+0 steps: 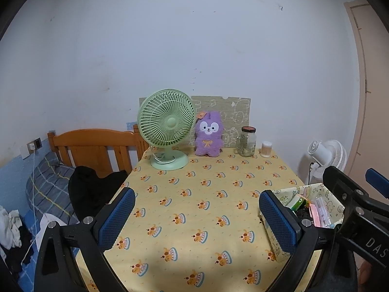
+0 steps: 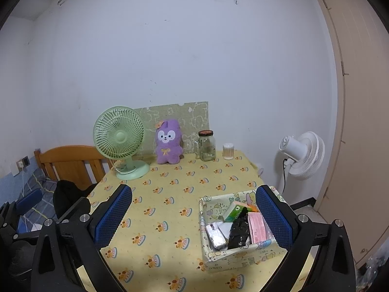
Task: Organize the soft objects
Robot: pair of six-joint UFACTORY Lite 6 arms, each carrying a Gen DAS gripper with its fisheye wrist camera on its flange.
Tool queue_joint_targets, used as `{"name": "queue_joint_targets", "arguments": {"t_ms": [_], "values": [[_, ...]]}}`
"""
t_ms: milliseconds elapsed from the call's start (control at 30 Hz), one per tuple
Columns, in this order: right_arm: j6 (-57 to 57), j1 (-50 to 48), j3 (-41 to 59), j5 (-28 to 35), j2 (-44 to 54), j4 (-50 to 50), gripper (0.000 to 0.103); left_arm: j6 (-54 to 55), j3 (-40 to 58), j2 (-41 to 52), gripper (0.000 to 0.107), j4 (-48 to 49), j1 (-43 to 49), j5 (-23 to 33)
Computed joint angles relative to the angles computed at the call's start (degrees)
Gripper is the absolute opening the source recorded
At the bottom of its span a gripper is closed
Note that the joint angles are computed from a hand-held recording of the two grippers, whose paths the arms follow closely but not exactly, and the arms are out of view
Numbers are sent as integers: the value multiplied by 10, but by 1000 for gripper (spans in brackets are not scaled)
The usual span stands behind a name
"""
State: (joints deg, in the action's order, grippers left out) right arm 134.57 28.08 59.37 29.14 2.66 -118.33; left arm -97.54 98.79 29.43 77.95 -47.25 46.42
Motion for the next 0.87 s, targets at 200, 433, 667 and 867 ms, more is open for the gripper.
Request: {"name": "queue_joint_targets", "arguments": {"t_ms": [200,433,667,867], "values": [[2,-1,-9,4,-7,-1,103,-2,-3,-2,103,2,-2,2],[-1,-7,-12,-2,-11,5,103,-5,-9,-7,103,5,-4,3],[-7,-10,-10,-1,-10,11,103,-4,-12,-10,103,5,-5,5],[-7,-14,-11,-4,-10,13,103,3,-6,-7,103,0,-5,3]]}}
